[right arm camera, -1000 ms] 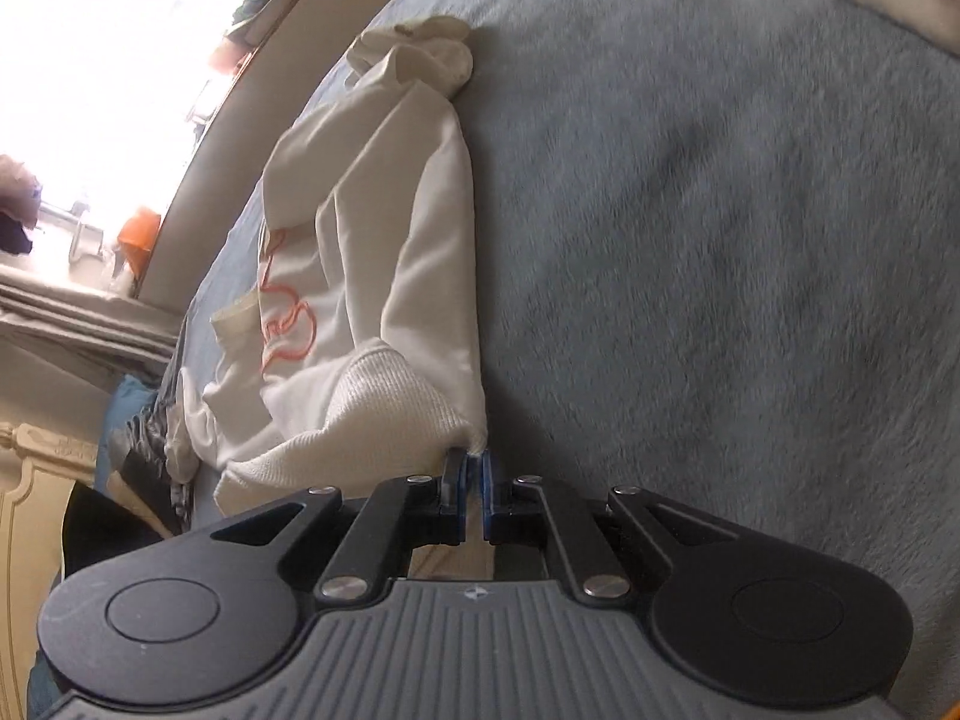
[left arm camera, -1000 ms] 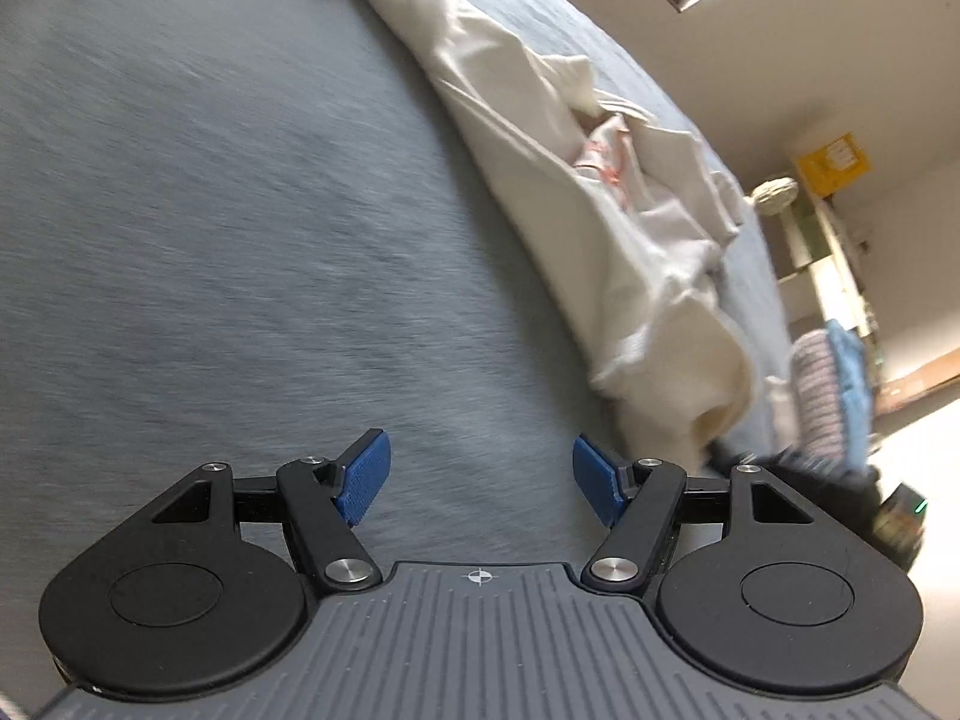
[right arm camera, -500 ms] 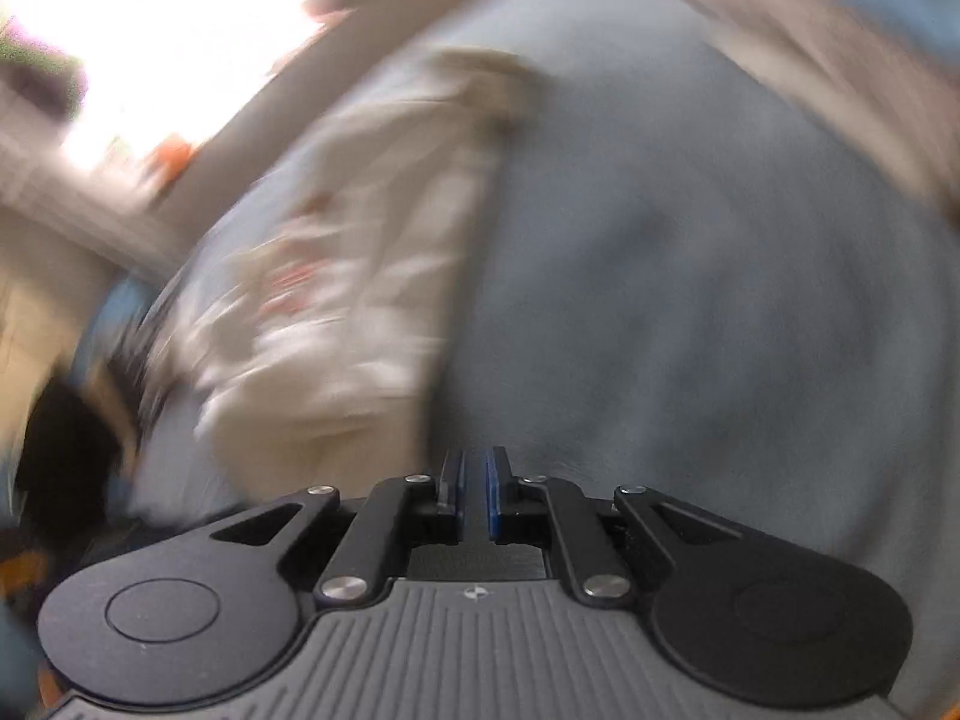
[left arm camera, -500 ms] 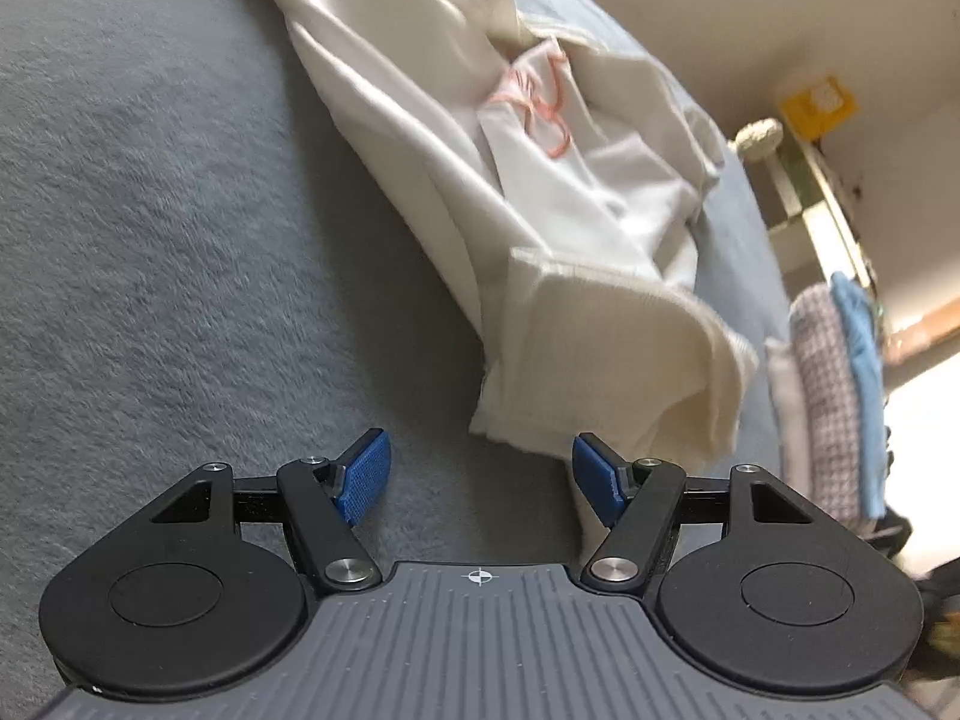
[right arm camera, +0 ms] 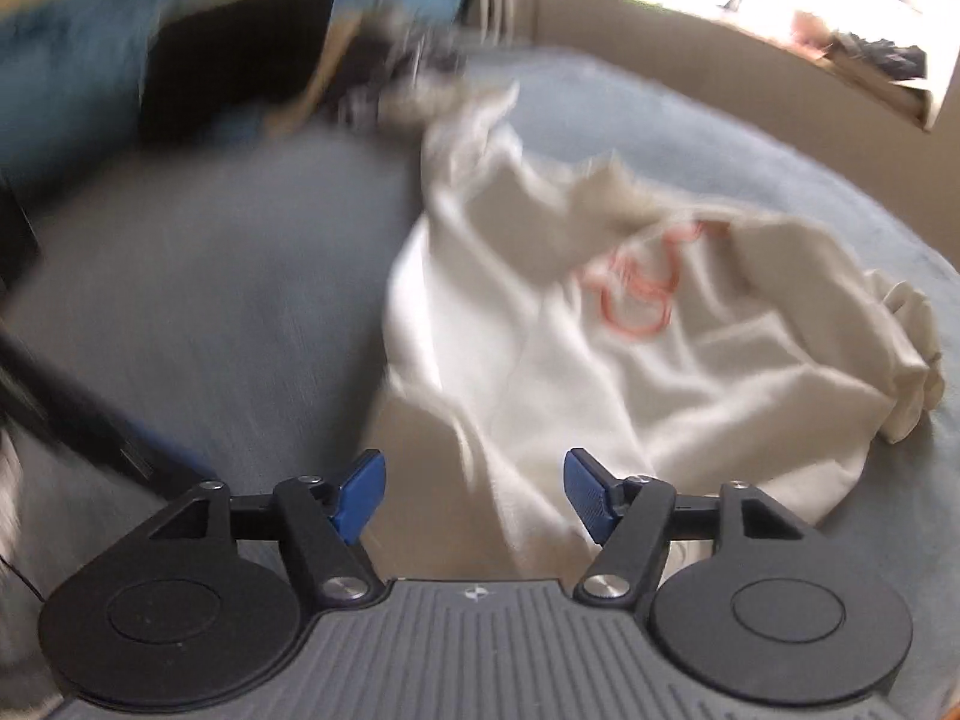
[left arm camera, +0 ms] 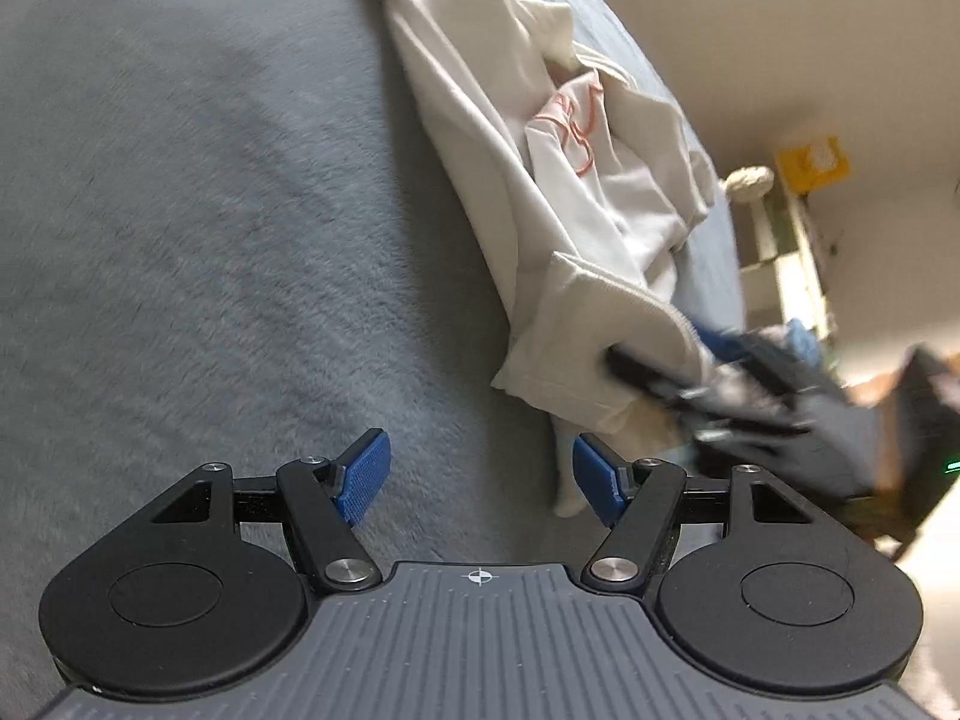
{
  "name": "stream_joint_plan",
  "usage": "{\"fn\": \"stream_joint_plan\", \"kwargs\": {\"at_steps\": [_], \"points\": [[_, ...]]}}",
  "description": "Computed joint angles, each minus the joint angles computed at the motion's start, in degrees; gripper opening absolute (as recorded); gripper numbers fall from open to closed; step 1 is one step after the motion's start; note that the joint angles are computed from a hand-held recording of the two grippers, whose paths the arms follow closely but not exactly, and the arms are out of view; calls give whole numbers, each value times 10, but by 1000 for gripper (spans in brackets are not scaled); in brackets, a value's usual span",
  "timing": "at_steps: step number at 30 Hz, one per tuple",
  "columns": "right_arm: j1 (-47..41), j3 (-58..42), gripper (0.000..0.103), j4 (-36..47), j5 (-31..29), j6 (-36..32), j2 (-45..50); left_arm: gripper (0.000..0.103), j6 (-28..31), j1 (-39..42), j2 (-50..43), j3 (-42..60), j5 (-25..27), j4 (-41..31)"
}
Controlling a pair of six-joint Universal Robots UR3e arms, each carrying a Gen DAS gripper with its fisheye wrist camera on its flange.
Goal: Fold clothes
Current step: 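Pull the hem with the right gripper to spread the sweatshirt flat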
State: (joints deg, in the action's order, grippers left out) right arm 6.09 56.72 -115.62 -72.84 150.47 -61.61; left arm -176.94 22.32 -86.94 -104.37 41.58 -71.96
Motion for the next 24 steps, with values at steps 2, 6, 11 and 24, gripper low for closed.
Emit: {"fn": "stream_joint_plan", "kwargs": {"at_steps": [2,6,11,24], "points": [[2,-2,34,41,-9,-22,-12,68,13,18,4,-6,-26,-26],[2,143,10,-30,-5,-12,-109,76,40,41,8,-23,-71,-61],[14,298,8,-94,3,33,-213,82,52,69,-9,-53,-143,-128],[61,318,7,-130,12,106,-231,85,81,132,15,-75,-183,-273]]}}
